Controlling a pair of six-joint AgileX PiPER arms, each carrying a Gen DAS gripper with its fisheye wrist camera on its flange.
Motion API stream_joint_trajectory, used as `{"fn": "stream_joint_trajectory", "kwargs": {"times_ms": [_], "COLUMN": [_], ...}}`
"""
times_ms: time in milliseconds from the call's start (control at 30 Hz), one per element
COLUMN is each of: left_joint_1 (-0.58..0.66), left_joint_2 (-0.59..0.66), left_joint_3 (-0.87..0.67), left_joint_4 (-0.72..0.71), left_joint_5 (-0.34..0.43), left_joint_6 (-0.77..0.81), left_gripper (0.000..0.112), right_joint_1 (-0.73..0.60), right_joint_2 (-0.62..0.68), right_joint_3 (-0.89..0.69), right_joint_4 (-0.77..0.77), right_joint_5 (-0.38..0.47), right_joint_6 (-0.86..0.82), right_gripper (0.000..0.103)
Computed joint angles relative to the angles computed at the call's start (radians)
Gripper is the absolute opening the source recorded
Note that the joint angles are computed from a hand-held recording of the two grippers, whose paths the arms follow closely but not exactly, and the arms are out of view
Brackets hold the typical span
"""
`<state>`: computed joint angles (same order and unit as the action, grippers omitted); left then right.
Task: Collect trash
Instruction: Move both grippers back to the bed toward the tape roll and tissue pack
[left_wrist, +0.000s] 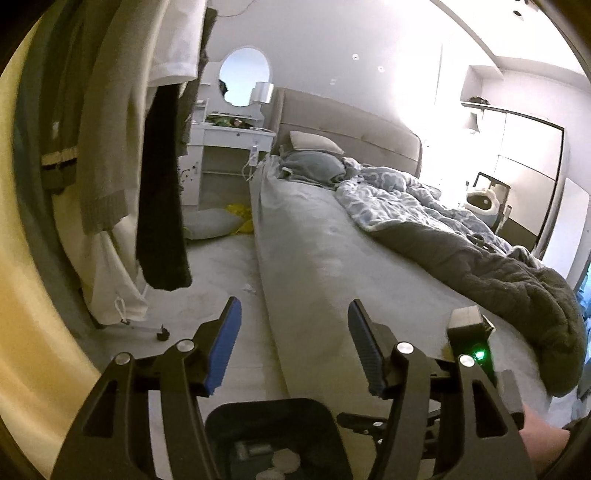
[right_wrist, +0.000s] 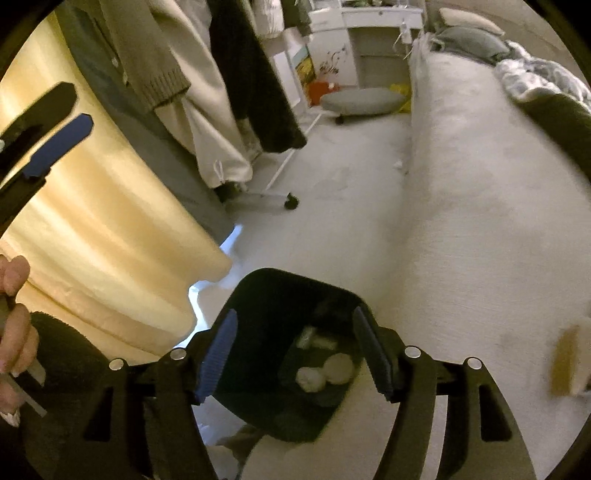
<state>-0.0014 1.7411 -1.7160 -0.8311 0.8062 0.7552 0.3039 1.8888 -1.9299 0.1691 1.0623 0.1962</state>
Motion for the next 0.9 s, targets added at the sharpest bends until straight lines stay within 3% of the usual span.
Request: {"fn": "stream_joint_trajectory", "kwargs": {"times_ms": [333, 633, 900], "left_joint_1": [-0.133, -0.228, -0.302], "left_joint_2": [-0.031, -0.003, 0.020], "left_joint_3": [0.030, -0.014, -0.017], "left_joint_4": [0.044, 0.065, 0.091], "left_joint_5": [-0.021, 0.024, 0.018], "left_joint_6": [-0.044, -0.064, -0.030], "left_gripper": [0.072, 0.082, 0.090], "right_joint_1": [-0.082, -0.157, -0.263], "right_joint_2": [-0.265, -0.408, -0.503], "right_joint_3": [0.267, 0.360, 0.428], "right_joint_4": [-0.038, -0.072, -0.083], "right_joint_5": [-0.087, -0.105, -0.114], "right_joint_6": [-0.003, -0.016, -0.052], "right_gripper": [0.069, 0.071, 0.071]}}
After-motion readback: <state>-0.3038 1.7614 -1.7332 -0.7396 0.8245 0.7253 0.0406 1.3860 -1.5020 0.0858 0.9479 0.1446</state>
